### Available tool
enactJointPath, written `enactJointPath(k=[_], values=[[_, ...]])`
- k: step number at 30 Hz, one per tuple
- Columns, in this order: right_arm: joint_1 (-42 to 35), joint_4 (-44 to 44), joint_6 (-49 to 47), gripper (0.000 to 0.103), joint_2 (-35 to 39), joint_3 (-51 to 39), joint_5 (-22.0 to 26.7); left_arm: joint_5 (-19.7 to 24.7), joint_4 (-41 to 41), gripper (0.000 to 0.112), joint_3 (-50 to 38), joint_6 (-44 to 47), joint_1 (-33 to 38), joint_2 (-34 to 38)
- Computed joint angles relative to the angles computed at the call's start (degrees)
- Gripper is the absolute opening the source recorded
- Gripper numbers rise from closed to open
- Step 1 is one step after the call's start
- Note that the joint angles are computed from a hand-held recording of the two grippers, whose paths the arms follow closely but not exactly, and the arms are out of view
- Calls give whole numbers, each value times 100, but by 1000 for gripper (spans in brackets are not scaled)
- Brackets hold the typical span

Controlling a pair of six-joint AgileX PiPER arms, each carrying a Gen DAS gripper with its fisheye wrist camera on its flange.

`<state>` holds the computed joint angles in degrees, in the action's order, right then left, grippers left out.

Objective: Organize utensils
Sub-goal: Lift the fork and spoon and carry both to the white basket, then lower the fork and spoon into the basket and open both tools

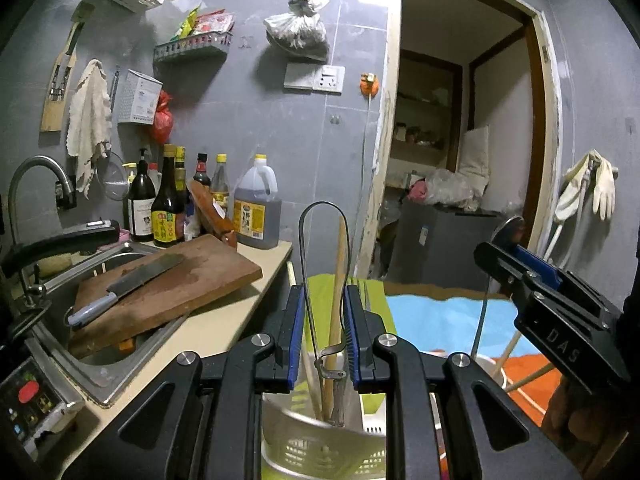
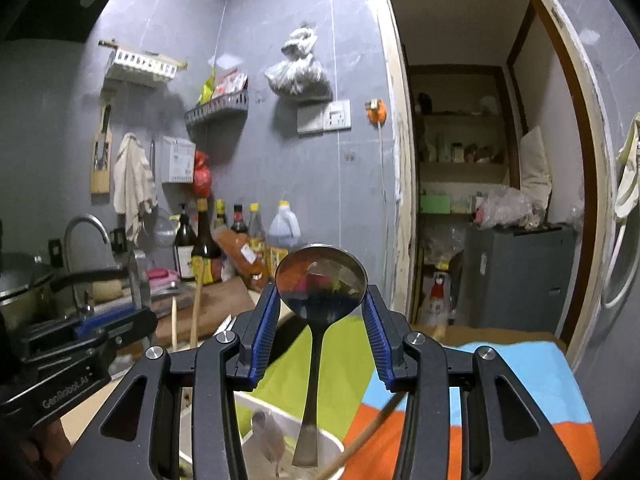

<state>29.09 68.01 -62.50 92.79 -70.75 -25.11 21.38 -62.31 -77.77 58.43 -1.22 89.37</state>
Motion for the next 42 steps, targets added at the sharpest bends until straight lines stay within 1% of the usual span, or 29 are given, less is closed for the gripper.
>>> enactJointPath(k=[2,4,9,14,17,22,25,28,30,33,35,37,39,40,41,42], values=[[-55,-278,411,40,-76,157,104,-25,-94,16,107,105,-19,6],[-12,-245,332,40,-117,221,30,0,-90,16,153,70,-15,29],[21,-126,163,40,-145,232,70,144,-95,16,203,-6,55,32],[-109,321,-29,40,-148,97,478,413,13,16,107,-184,180,83],[-141,818,-507,40,-82,-39,637,513,67,16,83,-285,219,83],[-118,1333,-1087,41,36,-138,642,798,311,17,-55,-584,298,138],[-85,1443,-1255,41,51,-87,638,953,321,18,-68,-613,345,126],[-14,1345,-1296,44,13,-16,555,967,119,29,31,-421,371,34],[23,1214,-1233,45,-38,29,481,991,-47,30,97,-265,398,-55],[13,1079,-1133,47,-155,73,536,984,-26,33,97,-298,389,-150],[19,694,-790,53,-290,175,522,989,-53,43,96,-308,405,-211],[53,136,-275,57,-468,354,411,937,-41,47,98,-352,401,-280],[99,-121,-71,65,-653,489,267,885,-4,53,112,-402,375,-378],[125,-171,-41,72,-724,535,191,852,37,58,127,-448,359,-430],[158,-305,76,76,-831,635,72,816,58,62,142,-482,345,-476],[177,-389,154,78,-913,711,-17,763,56,64,177,-496,322,-540]])
